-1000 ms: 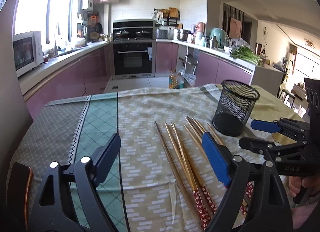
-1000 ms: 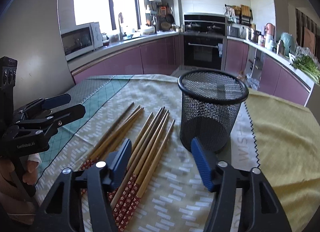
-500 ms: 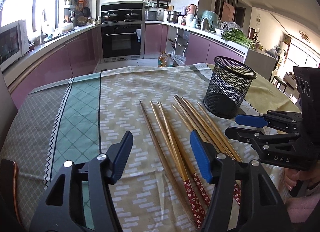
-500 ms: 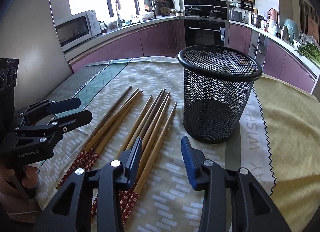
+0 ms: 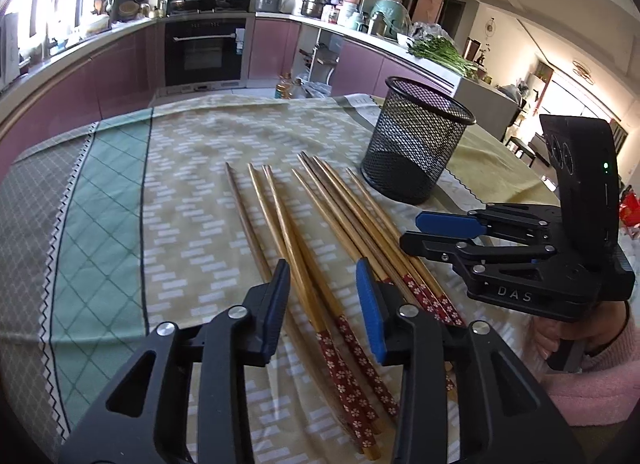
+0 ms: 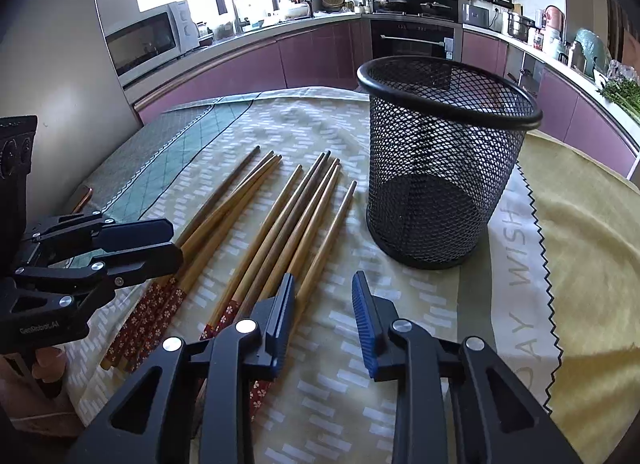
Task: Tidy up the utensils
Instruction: 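Lower the right gripper onto the chopsticks and close on one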
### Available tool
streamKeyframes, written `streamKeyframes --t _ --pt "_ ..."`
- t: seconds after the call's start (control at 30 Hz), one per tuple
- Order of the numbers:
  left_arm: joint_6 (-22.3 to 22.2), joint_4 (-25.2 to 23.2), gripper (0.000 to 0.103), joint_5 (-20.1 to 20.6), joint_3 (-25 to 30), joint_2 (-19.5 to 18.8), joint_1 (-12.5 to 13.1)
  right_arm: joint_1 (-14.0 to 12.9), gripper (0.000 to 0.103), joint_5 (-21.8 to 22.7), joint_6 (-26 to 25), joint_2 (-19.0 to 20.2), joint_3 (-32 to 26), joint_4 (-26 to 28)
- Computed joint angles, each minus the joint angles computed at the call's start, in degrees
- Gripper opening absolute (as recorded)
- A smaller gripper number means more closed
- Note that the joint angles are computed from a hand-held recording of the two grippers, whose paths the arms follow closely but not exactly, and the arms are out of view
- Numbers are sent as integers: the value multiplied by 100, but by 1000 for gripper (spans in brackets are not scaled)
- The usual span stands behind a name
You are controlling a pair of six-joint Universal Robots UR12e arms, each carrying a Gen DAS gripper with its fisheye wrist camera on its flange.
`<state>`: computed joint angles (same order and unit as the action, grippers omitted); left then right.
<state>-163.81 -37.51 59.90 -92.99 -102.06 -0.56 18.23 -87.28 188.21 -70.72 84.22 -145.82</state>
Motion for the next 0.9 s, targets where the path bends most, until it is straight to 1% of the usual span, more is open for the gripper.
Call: streamKeyframes --t 0.1,0.17,0.23,0.3,0.43,0.6,0.67,0.73,0.9 --pt "1 -56 31 1 0 12 6 -5 28 -33 -29 -24 27 14" --pt "-25 -133 30 -101 35 -7 45 0 27 -92 -55 -30 26 54" --pt "-118 -138 30 -146 54 -23 84 2 24 -130 -76 -31 9 130" --pt "-173 -56 29 34 63 -34 76 -3 24 -119 -79 -33 10 153" --pt "-181 -164 28 260 202 -122 55 0 24 -124 -104 -27 0 167" --pt "-55 -436 19 524 454 -294 -5 5 24 -127 -123 -11 -28 194" --pt "16 -528 19 636 528 -345 -28 5 24 -130 -122 -10 -29 193" --pt "56 -596 20 643 579 -392 -38 3 24 -118 -97 8 -60 211" --pt "165 -549 20 957 694 -483 -145 8 26 -105 -160 69 -161 281"
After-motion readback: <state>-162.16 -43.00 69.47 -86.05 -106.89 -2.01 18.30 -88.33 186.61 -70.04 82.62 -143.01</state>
